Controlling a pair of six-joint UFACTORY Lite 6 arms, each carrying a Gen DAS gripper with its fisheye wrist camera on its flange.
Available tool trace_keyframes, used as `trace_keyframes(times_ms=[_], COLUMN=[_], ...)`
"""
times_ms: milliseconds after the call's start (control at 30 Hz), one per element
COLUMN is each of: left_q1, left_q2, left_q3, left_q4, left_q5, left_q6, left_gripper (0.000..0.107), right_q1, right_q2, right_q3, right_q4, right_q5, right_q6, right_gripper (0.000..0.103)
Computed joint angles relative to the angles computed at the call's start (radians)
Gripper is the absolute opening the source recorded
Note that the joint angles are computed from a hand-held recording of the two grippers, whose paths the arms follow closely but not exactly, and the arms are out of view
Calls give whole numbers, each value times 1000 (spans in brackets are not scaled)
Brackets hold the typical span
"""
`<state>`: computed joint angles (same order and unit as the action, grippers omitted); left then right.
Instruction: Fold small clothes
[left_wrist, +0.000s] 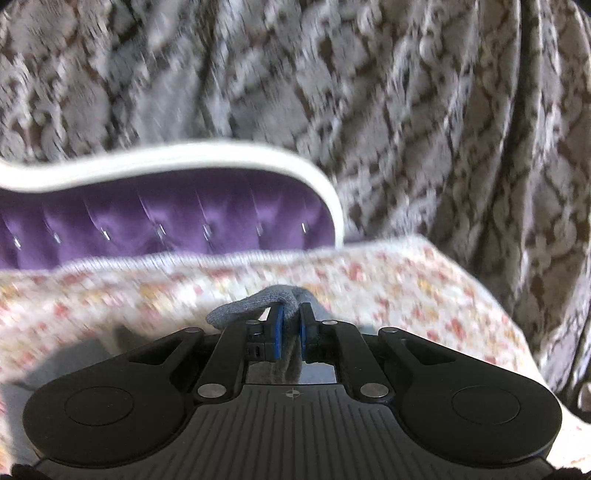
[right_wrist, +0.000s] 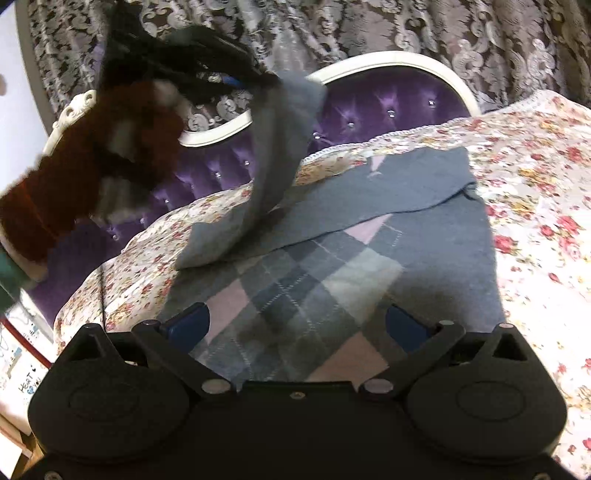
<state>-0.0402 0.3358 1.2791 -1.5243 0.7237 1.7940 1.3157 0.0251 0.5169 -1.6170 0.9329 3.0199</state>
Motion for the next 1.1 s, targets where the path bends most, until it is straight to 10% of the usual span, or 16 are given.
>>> trace_keyframes(times_ms=[133,200,533,1100], left_q1=[-21,-21,141,325], left_q2=[31,40,-101,245], left_q3=[-26,-9,-41,45], left_q4=[-17,32,103,-89], left_q5=[-16,10,310,-262], left_q6=[34,-4,-10,261], left_gripper=[11,42,65,67], right_q1=[1,-2,-19,-363], right_q2=[-32,-42,-46,40], right_q3=[-36,-45,-10,230], right_q4=[10,12,32,-2], right_q5=[4,2,-10,-147], right_q6=[20,24,-49,-589], right_gripper=[102,102,102,102])
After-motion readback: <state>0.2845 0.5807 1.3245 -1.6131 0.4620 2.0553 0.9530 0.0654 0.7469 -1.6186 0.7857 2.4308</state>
